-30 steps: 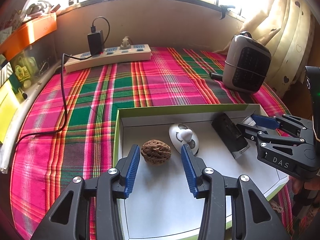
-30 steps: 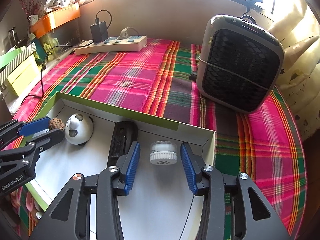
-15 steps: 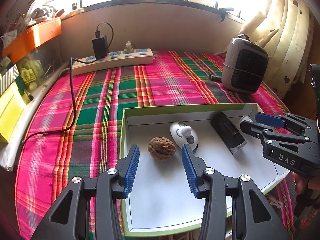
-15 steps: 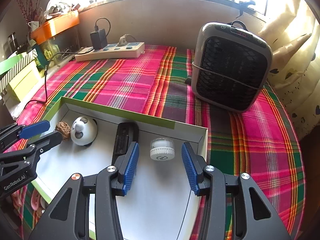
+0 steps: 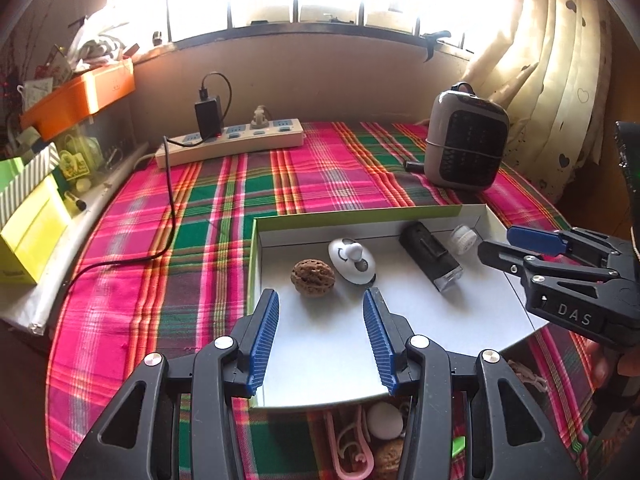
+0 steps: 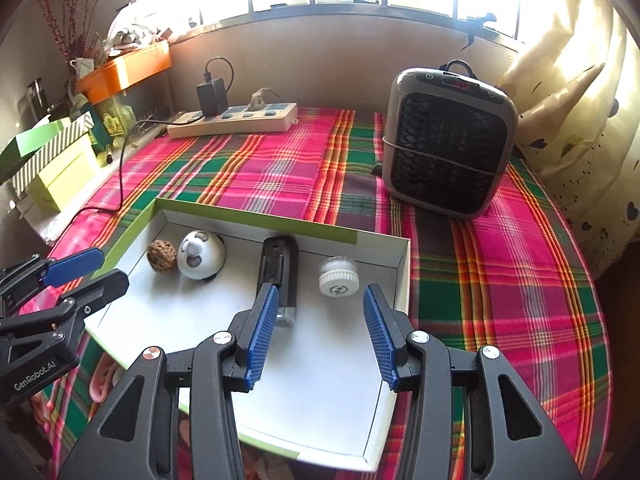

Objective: Organize objects
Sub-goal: 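Withdraw both tools from the box back toward the remaining objects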

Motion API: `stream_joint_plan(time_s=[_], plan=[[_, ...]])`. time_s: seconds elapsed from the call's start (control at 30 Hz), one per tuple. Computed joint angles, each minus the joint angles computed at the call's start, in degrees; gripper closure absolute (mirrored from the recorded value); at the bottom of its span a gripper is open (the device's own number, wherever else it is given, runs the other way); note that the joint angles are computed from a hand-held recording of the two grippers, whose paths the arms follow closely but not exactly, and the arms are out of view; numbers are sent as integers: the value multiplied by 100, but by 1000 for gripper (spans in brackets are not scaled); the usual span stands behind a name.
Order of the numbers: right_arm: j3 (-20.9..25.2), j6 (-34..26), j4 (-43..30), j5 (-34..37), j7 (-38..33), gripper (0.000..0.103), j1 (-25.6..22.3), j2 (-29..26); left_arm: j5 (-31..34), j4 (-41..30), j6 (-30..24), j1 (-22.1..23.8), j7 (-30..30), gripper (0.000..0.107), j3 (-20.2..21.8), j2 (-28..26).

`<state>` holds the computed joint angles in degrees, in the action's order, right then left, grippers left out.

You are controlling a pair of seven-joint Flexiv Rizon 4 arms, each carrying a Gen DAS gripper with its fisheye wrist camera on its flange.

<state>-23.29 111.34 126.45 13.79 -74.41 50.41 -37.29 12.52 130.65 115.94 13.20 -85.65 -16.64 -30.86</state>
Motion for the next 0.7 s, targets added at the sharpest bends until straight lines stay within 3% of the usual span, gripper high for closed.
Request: stream_joint_plan(time_s=[0.17, 0.33, 0.57, 0.7], plan=[[-72, 262, 232, 250, -106, 57, 247, 99, 147, 164, 161, 139, -102, 64, -60, 65], [-106, 423, 394, 547, -267, 57, 467, 170, 134, 289, 378, -94, -100, 64, 242, 125], [-82, 581, 594, 976, -447, 57, 750, 248, 409, 487, 552, 71, -235, 64, 240, 192], [17, 742, 732, 1181, -496, 57, 838, 263, 861, 630, 583, 605, -392, 64, -64, 160]])
